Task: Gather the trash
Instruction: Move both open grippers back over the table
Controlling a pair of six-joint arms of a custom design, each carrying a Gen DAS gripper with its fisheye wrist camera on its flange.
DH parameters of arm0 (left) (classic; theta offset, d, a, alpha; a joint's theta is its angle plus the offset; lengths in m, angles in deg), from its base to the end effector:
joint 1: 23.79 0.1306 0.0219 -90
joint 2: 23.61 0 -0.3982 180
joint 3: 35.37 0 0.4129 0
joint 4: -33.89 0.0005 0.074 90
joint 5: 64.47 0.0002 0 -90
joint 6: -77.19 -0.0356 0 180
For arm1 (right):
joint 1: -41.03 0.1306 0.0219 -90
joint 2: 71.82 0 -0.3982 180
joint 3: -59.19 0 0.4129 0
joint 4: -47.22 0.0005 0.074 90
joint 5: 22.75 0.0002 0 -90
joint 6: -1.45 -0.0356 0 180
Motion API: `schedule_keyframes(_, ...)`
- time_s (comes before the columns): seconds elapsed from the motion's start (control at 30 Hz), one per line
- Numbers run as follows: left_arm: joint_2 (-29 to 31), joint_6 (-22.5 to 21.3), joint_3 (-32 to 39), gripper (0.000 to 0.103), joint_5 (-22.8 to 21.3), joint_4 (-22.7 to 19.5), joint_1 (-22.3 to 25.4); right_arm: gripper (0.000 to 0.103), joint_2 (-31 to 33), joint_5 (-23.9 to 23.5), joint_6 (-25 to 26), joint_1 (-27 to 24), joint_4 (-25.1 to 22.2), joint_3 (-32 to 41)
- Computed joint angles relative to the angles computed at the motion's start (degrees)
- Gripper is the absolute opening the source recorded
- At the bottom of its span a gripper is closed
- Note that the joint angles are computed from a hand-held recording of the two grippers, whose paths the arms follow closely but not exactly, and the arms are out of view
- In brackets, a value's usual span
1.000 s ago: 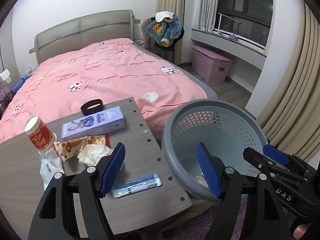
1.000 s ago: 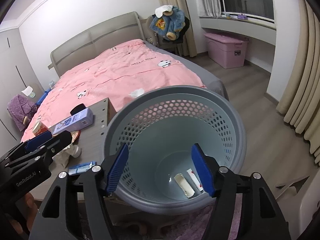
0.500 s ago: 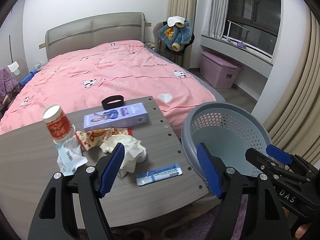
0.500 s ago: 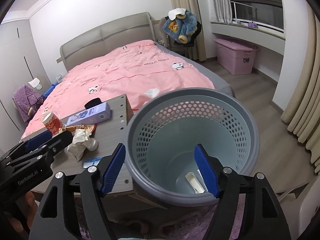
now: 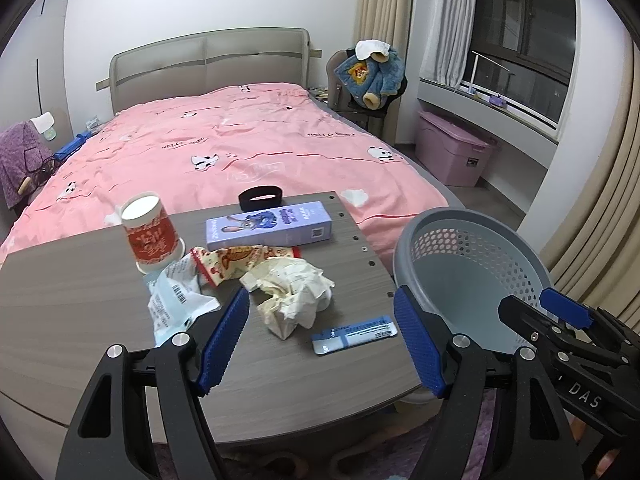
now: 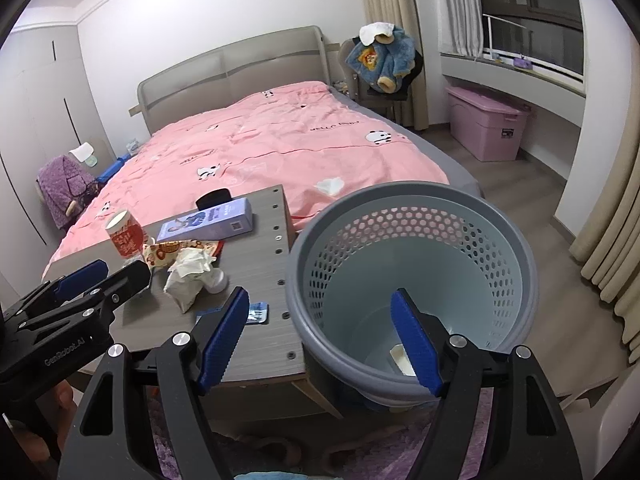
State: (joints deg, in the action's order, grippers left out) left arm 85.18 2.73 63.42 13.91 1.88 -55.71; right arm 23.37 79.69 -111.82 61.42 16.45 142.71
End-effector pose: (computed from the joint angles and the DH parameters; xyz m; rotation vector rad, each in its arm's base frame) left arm 0.5447 -0.3314 0.3629 0.2237 2.2826 -0.1970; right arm 0.5113 0.1813 0.3701 0.1676 2.2883 0.1436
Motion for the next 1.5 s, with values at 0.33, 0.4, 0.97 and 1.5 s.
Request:
schedule_keyframes(0.33, -1.4, 1.3, -2.3, 0.072, -0.7, 0.3, 1.0, 0.073, 0.7, -1.1, 0.4, 0.9, 0.1, 0.5)
schedule_keyframes(0.4, -1.7, 1.7, -2.7, 0.072, -0.7, 0.1, 1.3, 0.073, 1.0, -1.6, 0.4, 0.9, 0.1, 0.7)
schedule_keyframes(0.97, -2.9, 3.7, -5.7, 0.072, -4.9, -1.4, 4.0, 0.073, 5.7, -7.3, 2.0, 2.1, -0.7, 3.7)
schedule_keyframes(1.5, -2.8, 6.0, -6.5, 0.072, -5.3, -2.8, 6.7, 0.073, 11.7, -12.0, 3.5, 2.9, -3.2, 9.5)
